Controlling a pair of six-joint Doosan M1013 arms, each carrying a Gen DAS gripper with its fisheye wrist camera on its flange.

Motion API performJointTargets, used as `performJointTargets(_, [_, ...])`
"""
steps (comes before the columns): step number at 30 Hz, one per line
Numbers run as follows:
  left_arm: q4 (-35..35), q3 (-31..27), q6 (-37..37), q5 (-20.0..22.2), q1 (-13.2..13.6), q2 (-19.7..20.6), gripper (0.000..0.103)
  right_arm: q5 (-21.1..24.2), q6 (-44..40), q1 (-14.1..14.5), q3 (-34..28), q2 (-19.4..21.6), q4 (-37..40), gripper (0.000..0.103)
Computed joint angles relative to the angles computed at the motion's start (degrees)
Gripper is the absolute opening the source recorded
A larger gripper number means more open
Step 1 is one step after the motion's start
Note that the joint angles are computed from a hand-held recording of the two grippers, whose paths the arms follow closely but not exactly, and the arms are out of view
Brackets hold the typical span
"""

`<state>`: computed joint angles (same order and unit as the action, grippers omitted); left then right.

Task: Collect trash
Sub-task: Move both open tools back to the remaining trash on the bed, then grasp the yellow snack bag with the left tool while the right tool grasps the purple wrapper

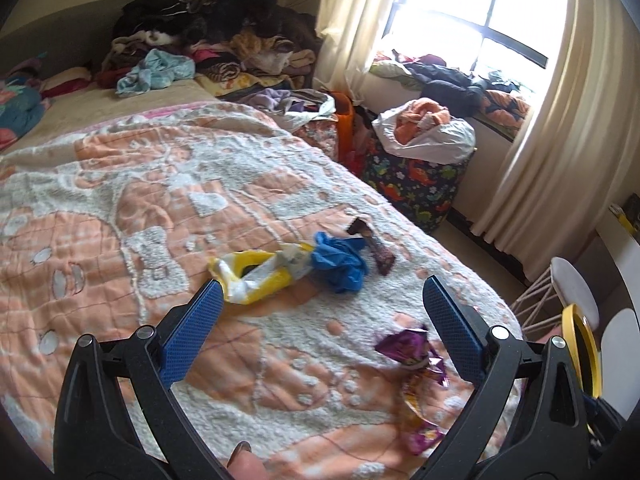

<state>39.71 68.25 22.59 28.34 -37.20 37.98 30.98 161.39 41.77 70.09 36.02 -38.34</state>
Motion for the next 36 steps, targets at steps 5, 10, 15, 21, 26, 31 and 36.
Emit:
performJointTargets(5, [0.3,0.5,-2.7,1.1,1.0,0.0,0.092,1.9,-6.8,0.1,-3.4,2.4,5.5,0.073])
performJointTargets(10, [-0.3,0.9,-3.9,1.7,1.7,0.2,0.092,3.4,-11.9,0.0,-6.0,4.2,10.5,0.073])
performJointTargets(15, [-1.6,0.8,-5.2,2.3,2.5,0.7,0.092,4.5,-16.9,-0.3,-8.1,5.9,15.1,0.073])
performJointTargets(21, [-8.4,0.0,-2.6,1.9,3.8,1.7,0.092,6.8,-21.5,-0.8,-10.9,8.2,21.1,0.072])
performJointTargets(26, [-16.0,-0.9,1.3,0.9,4.7,2.8,0.080,7.4,-24.4,-1.7,-11.7,8.9,27.4,0.057])
performJointTargets(31, [-18.2,-0.9,1.6,-0.8,5.0,3.1,0.063,6.6,-27.7,-2.1,-11.3,9.0,31.3,0.031])
performJointTargets(36, [-22.7,-0.7,4.6,-2.5,5.4,3.2,0.035,4.0,-27.9,-2.2,-9.0,7.8,32.7,0.031])
